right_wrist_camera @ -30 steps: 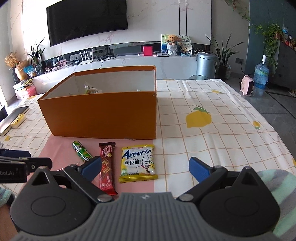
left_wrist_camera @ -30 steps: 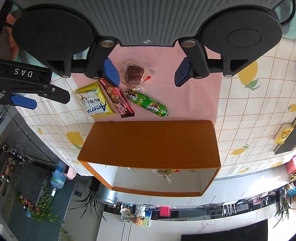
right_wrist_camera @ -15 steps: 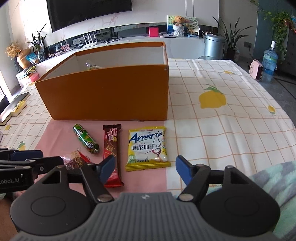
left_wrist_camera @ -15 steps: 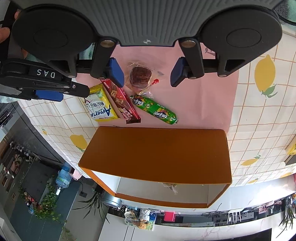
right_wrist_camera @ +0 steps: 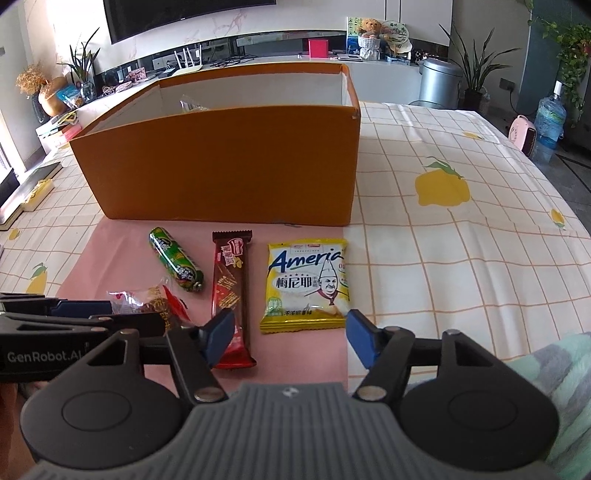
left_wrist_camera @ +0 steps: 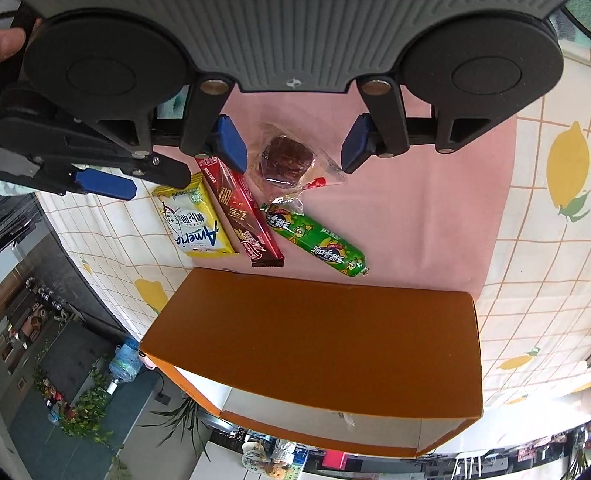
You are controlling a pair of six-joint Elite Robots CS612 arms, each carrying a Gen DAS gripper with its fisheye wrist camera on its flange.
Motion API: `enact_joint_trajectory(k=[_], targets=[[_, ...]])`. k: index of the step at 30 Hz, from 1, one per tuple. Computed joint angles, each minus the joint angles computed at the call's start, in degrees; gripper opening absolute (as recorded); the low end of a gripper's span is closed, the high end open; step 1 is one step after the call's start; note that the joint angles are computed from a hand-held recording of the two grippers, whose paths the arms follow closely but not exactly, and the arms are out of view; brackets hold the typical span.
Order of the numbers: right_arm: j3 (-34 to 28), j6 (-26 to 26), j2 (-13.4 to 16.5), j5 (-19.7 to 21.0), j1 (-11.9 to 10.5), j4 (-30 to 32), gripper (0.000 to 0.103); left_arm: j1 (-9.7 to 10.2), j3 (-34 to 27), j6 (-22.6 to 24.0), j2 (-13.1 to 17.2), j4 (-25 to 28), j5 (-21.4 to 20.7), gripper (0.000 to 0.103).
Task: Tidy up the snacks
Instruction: 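Grasp the wrapped brown candy with left tool while right tool grasps yellow Ameria bag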
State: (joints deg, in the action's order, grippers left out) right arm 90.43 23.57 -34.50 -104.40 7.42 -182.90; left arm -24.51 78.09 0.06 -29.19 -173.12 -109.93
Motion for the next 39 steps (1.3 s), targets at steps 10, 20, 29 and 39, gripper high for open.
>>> enact_joint_trajectory(k=[10,20,29,39], targets=[[-0.5,0.4,0.2,-1.7,0.2,1.5,0.06,0.41,-1.8,-3.2,1.0,1.5,-3.0,0.051],[-1.7,5.2,0.2,-3.0,-0.2,5.6,0.07,-0.43,-1.6,-2.2,0.6,1.7,0.8,0.046],[-4.9,1.8,1.4,-4.0,-0.3,9.3,0.075,-0.18,-2.3,-4.1,0.7,3.2,0.8,0.046],[-7.4,3.1,2.3,-0.1,-1.4,14.9,0.074,-0.38,-3.1,-5.6,0.7,5.7,1.4,0.05]])
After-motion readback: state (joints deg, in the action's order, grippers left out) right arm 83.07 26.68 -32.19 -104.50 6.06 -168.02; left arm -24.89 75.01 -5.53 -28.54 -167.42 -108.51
